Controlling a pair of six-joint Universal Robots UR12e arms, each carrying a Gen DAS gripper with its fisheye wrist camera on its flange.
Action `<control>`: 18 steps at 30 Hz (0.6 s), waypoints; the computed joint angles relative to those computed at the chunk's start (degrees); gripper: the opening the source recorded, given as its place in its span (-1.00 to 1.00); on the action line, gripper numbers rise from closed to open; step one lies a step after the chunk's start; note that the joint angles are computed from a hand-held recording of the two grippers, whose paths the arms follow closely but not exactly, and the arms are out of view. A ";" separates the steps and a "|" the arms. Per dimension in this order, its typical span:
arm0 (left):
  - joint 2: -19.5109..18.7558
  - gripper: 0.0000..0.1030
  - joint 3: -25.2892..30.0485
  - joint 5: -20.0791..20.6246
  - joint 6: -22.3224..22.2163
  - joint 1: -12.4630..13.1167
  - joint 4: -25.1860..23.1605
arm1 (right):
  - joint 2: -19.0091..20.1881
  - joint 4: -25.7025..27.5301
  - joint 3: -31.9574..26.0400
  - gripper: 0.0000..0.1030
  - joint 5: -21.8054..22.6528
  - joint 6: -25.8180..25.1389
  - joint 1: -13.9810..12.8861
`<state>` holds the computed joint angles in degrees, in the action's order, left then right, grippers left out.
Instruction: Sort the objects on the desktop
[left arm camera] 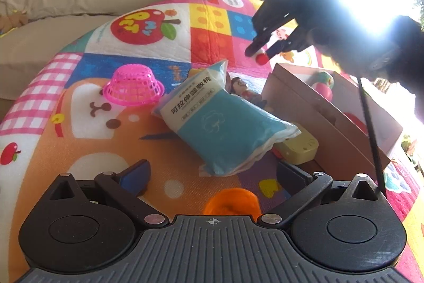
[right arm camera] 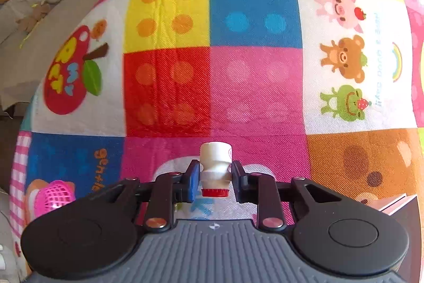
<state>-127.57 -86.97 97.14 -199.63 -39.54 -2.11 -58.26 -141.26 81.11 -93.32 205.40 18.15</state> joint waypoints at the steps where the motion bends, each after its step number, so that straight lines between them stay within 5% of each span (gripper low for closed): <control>1: 0.01 1.00 0.01 0.36 0.33 -0.10 -0.09 | -1.31 -2.51 1.71 -0.51 1.73 -0.25 -0.12; 7: 0.27 1.00 -0.08 3.10 0.55 -0.64 -1.11 | -14.96 -16.60 19.12 -0.51 11.37 -5.86 0.31; 12: 0.55 1.00 0.33 6.20 -1.25 -1.22 -3.53 | -24.34 -18.28 31.78 -0.51 15.45 -7.53 0.85; 15: 0.86 1.00 0.36 6.66 -0.93 -1.76 -4.89 | -25.81 -18.92 36.59 -0.51 16.55 -7.25 1.27; 18: 1.42 1.00 -0.11 6.53 1.28 -2.41 -5.44 | -24.85 -20.90 38.57 -0.48 11.70 -6.49 2.48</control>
<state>-126.15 -87.08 103.67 -198.36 -41.95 -7.55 -83.12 -162.16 119.68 -81.62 198.91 20.63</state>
